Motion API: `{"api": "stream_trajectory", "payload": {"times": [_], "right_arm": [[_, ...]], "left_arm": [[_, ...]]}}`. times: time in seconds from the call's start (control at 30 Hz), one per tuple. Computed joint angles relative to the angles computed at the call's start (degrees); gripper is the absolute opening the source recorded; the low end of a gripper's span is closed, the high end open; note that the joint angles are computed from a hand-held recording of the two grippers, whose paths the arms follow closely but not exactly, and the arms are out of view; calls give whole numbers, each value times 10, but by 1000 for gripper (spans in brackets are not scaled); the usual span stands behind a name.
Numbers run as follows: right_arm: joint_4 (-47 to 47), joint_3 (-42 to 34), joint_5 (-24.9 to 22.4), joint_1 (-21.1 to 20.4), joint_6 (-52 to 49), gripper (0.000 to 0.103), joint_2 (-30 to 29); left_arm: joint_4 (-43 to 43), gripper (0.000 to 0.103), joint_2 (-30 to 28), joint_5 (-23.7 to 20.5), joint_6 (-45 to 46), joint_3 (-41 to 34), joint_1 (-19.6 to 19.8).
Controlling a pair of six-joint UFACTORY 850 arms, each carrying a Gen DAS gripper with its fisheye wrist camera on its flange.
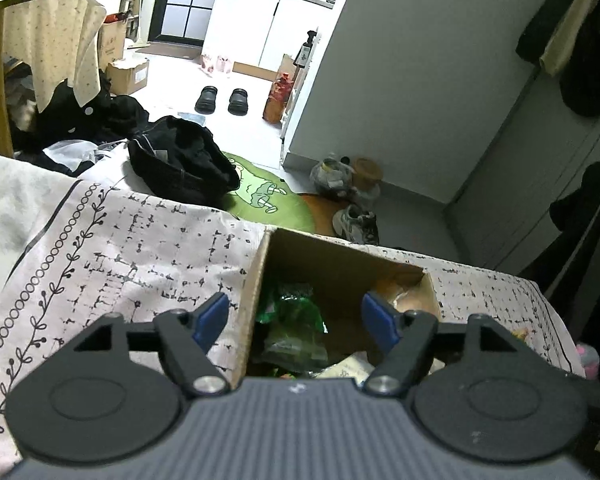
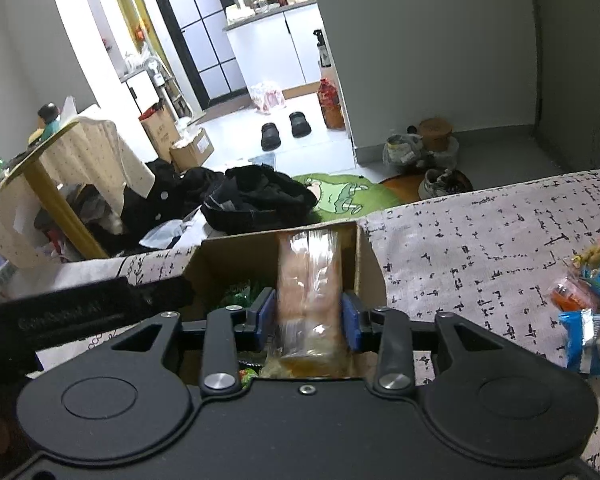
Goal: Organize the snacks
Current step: 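Open both grippers to drop the snacks into the box, then move both open grippers back toward the remaining snacks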
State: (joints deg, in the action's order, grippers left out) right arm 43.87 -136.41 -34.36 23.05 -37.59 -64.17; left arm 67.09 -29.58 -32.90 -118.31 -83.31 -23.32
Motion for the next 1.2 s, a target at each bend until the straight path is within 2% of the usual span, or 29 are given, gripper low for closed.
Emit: {"api": "stream_trajectory", "payload": {"times": [0.03, 0.1, 0.2, 0.4, 0.6, 0.73, 0.93, 1.1, 1.2], "right_arm": [[5, 11, 8, 0, -3, 45, 7], [1, 50, 41, 0, -3, 60, 32], [63, 94, 52, -13, -49, 69, 59], [90, 140, 72, -39, -72, 76, 84], [68, 164, 84, -59, -47, 77, 92], [69, 183, 93, -70, -45, 79, 102], [99, 195, 101, -86, -76, 89, 107], [122, 190, 98, -98, -96, 98, 103], [166, 199, 104, -106, -149, 103, 107]], "left_arm": [[1, 74, -1, -1, 1, -1, 0], [12, 76, -2, -4, -7, -3, -2], [13, 80, -8, -9, -4, -9, -4], [-9, 81, -24, -14, 29, -33, -11], [-2, 88, -45, -32, 46, -69, -26], [-2, 89, -61, -26, 67, -98, -33], [34, 89, -83, -13, 60, -132, -46], [29, 90, -102, -1, 62, -163, -52], [34, 93, -111, -3, 67, -179, -57]]}}
